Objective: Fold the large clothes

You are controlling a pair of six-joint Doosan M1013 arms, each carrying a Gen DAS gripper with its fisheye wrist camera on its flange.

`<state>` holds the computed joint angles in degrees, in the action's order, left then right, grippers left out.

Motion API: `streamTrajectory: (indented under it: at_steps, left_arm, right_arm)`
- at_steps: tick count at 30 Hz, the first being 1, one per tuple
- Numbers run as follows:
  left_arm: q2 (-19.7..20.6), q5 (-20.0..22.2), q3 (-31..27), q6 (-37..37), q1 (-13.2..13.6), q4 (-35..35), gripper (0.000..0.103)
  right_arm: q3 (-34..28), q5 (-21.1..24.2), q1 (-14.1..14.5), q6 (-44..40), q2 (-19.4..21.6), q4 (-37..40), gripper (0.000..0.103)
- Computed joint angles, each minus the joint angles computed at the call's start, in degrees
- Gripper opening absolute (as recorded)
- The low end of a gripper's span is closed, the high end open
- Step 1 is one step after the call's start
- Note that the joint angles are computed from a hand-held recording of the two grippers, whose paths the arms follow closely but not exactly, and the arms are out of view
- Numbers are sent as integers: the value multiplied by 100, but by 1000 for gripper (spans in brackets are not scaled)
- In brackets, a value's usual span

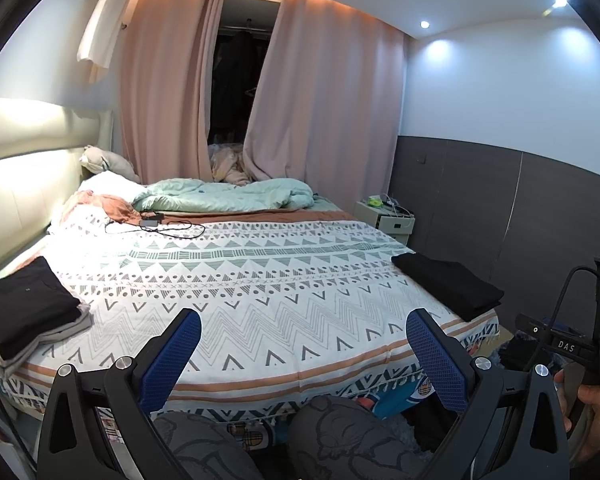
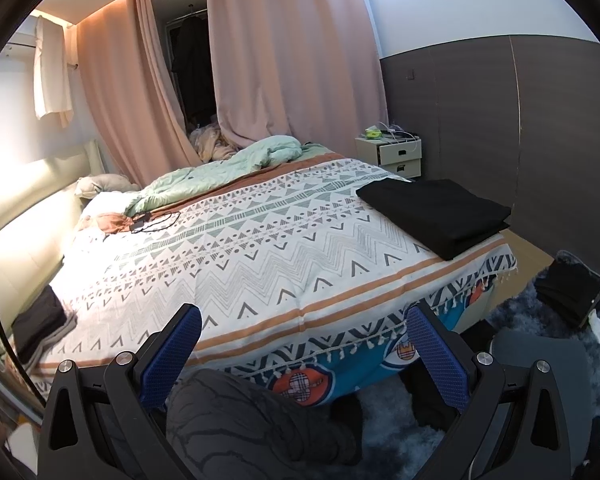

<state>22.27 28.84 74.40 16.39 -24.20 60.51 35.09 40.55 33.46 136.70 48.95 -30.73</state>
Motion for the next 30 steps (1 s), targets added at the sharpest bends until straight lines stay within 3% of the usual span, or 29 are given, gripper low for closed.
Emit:
streamTrajectory:
  at_steps: [30]
  left_arm:
    - [-17,37,48,21,-57,-18,103]
  right_arm:
    - [273,-63,19,225,-131,-128,103]
